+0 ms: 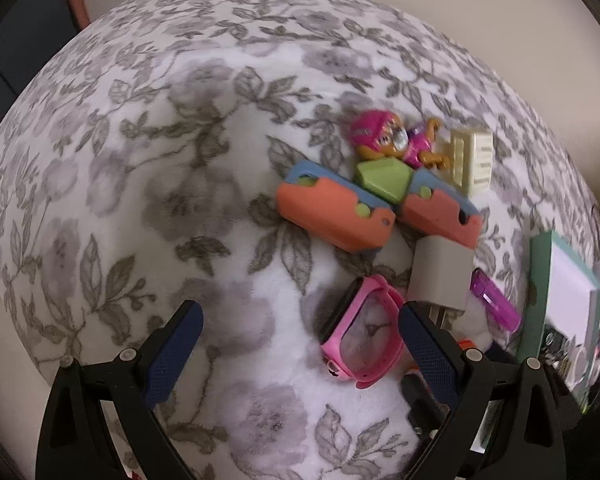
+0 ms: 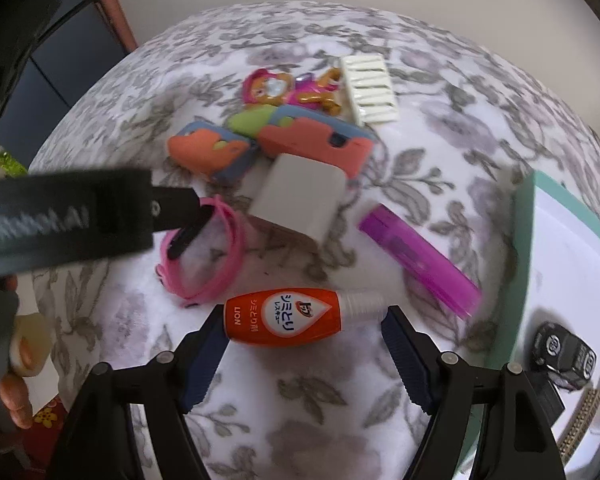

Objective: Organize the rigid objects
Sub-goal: 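Grasp the red-orange glue bottle with the right gripper while the left grasps the pink watch band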

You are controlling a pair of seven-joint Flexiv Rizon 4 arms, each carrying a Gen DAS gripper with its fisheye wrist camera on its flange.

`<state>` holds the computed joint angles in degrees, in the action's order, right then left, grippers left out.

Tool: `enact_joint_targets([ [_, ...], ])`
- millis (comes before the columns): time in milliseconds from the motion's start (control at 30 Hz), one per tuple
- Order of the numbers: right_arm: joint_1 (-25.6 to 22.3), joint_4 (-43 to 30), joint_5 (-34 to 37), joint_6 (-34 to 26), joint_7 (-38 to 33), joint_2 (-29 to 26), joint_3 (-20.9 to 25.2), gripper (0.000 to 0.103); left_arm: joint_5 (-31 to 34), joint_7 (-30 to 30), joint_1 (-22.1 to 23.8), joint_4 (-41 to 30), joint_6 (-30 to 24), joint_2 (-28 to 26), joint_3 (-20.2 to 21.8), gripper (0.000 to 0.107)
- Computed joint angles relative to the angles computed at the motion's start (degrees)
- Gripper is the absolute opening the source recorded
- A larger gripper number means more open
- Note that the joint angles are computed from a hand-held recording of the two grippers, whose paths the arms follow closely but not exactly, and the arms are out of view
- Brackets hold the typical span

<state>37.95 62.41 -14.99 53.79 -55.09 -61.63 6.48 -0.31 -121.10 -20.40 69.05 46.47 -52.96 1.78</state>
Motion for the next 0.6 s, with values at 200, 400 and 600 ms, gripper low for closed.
enact_joint_targets([
  [200,-1.1,2.5,1.4,-0.4,2.6,1.9,0.1,0.079,0.4,2.4,-0.4,-3.1,-1.9,-1.9,-0.6,0.098],
  [400,-1.6,6.4,1.6,0.7,4.8,4.3,0.2,0.079,0.4,4.4,-1.3,-7.7,-5.5,-4.6,-0.5,0.098],
  [600,-2.2,7.9,1.9,1.6,5.0,5.3,1.1,0.079,0.8,4.7,-1.9,-9.8,-7.9,-6.1,-0.5,0.09],
])
